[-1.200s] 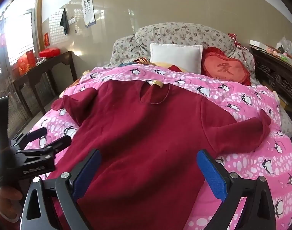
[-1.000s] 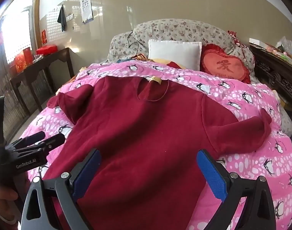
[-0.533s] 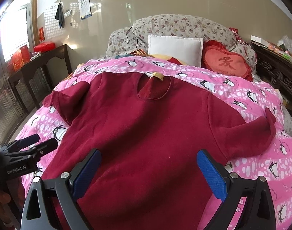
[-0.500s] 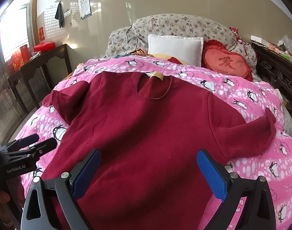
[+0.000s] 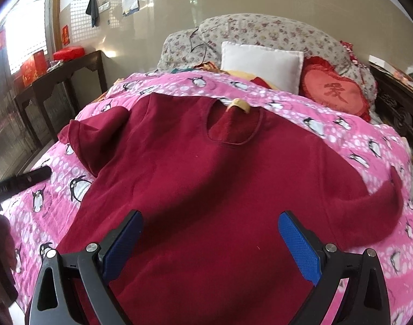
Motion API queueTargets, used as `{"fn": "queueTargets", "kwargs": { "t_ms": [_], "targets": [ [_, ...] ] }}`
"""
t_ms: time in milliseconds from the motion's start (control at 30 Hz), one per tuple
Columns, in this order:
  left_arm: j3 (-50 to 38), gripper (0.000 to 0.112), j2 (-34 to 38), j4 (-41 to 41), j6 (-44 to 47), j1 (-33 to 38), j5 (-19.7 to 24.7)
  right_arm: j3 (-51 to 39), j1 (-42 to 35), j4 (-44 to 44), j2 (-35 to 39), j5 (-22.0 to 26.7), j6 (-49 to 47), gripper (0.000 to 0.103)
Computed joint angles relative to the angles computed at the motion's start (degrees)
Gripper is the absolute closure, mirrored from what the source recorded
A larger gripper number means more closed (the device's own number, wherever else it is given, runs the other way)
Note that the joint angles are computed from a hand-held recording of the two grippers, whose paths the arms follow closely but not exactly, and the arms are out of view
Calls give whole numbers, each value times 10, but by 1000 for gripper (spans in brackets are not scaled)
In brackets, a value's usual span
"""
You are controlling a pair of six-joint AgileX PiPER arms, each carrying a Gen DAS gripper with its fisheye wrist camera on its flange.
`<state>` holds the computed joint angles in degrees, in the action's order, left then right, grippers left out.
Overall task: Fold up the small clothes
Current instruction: 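Reach the left gripper to the sweatshirt sleeve and lift it, then grasp the sleeve with the left gripper and fold it across the body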
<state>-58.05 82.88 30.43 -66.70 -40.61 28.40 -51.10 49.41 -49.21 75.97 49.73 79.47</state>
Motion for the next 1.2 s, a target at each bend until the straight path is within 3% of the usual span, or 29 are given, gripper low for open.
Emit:
{"fn": "queueTargets", "kwargs": {
  "t_ms": [167, 367, 500, 600, 733, 900, 933, 1000, 1033, 1067, 1200],
  "targets": [
    [7, 17, -7, -107, 91, 95, -42, -29, -30, -1, 40, -31, -36, 3],
    [-20, 17, 32, -369, 317, 234, -77, -72, -33, 12, 91, -44, -79, 3],
    [-60, 17, 89, -552, 462, 314, -60, -74, -42, 30, 103, -69, -97, 3],
    [-91, 17, 132, -639, 526, 349, -40, -70, -44, 23, 103, -83, -89, 3],
    [-132, 17, 183, -691, 553, 370, -17, -65, -53, 34, 102, -95, -95, 3],
    [-169, 17, 221, -708, 570, 366, -37, -58, -65, 42, 103, -112, -99, 3],
    [-177, 22, 230, -724, 584, 368, -38, -55, -68, 44, 102, -117, -100, 3],
    [-203, 56, 251, -732, 603, 368, -30, -51, -74, 49, 101, -127, -102, 3],
    [-227, 79, 266, -707, 593, 365, -17, -49, -78, 52, 100, -132, -103, 3],
    [-243, 95, 275, -673, 576, 359, -16, -45, -80, 54, 97, -136, -102, 3],
    [-260, 100, 259, -593, 544, 349, -21, -38, -83, 58, 86, -138, -104, 3]
  ]
}}
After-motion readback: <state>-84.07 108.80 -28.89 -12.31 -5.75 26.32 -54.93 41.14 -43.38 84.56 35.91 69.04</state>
